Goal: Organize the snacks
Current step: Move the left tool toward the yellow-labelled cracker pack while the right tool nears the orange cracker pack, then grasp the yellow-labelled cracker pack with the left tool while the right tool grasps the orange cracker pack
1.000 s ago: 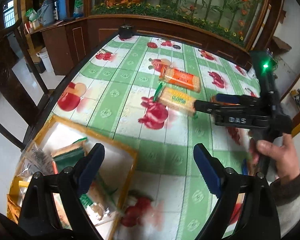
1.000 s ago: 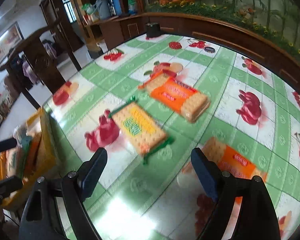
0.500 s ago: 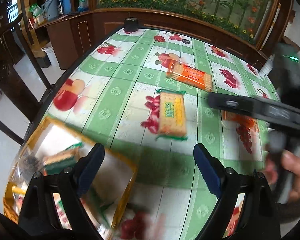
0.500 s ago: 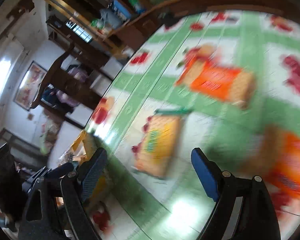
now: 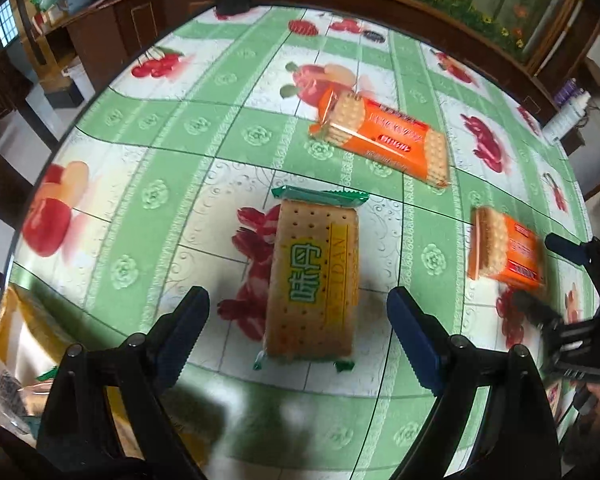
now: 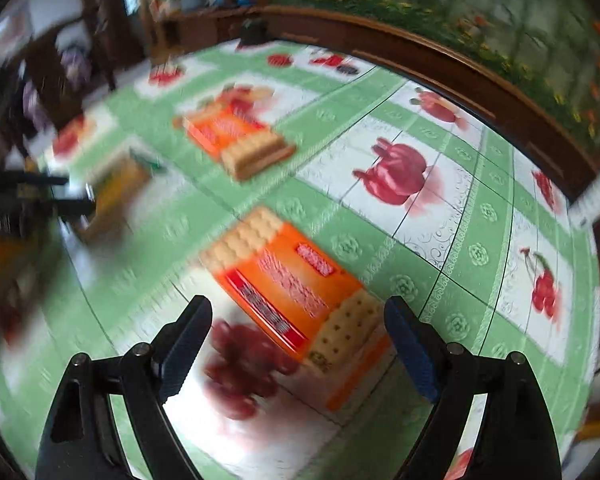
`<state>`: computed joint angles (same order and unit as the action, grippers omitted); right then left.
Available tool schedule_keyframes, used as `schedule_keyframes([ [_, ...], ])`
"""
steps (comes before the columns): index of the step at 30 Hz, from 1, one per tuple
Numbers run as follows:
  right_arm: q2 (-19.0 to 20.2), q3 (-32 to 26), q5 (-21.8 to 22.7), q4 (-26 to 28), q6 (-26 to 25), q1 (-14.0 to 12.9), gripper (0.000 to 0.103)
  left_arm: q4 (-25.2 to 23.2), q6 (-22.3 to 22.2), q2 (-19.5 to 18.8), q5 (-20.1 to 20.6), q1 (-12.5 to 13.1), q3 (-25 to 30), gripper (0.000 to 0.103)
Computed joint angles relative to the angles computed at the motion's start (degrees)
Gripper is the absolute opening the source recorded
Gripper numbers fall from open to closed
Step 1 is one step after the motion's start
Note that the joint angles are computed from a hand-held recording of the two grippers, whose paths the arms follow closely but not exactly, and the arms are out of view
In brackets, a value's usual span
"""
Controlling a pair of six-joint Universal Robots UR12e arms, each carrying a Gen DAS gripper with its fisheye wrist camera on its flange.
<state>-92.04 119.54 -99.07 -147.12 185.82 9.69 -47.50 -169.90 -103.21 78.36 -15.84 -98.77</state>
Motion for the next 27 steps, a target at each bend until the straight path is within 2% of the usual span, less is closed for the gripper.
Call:
schedule_keyframes([
  [5,0.9,-0.1,-2.8,-0.9,-5.0,0.4,0.089,-1.5,-2.5,-1.0,-0.3,-0.3,0.8,0.09],
  [9,2.2,-1.1,-3.0,-0.4,-4.1,-0.5,0.09,-0.9,-3.4,-1.4,0.7,-0.7,1.0,0.091],
  [12,2.2,-1.2,-0.5,0.3,-1.3,-1.2,0.088,-1.1,-3.0,-1.7,1.1,-1.0,1.5,0.091],
  [14,2.0,-1.1,0.7,0.7,0.6,-1.3,0.073,-0.6,-2.0,-2.0,1.1,-1.2,1.7,0.09],
  [16,1.9,-1.3,0.5,1.4,2.1,-0.7,0.068,1.5,-1.5,-1.8,1.6,-1.3,0.9,0.083],
  [18,1.7,-1.5,-0.9,2.3,2.1,0.5,0.063,3.8,-0.7,-1.6,3.4,-1.6,0.3,0.049],
  [20,1.6,-1.6,-2.4,3.0,2.1,1.8,0.06,4.3,-0.1,-1.5,3.1,-1.4,0.0,0.048],
  [24,1.7,-2.3,-9.2,5.3,2.3,5.3,0.058,4.1,0.7,-0.8,1.6,-0.8,-0.6,0.048],
  [27,0.7,-1.6,-9.6,4.7,4.0,6.9,0.056,4.7,1.8,0.5,1.4,-0.6,-2.2,0.048],
])
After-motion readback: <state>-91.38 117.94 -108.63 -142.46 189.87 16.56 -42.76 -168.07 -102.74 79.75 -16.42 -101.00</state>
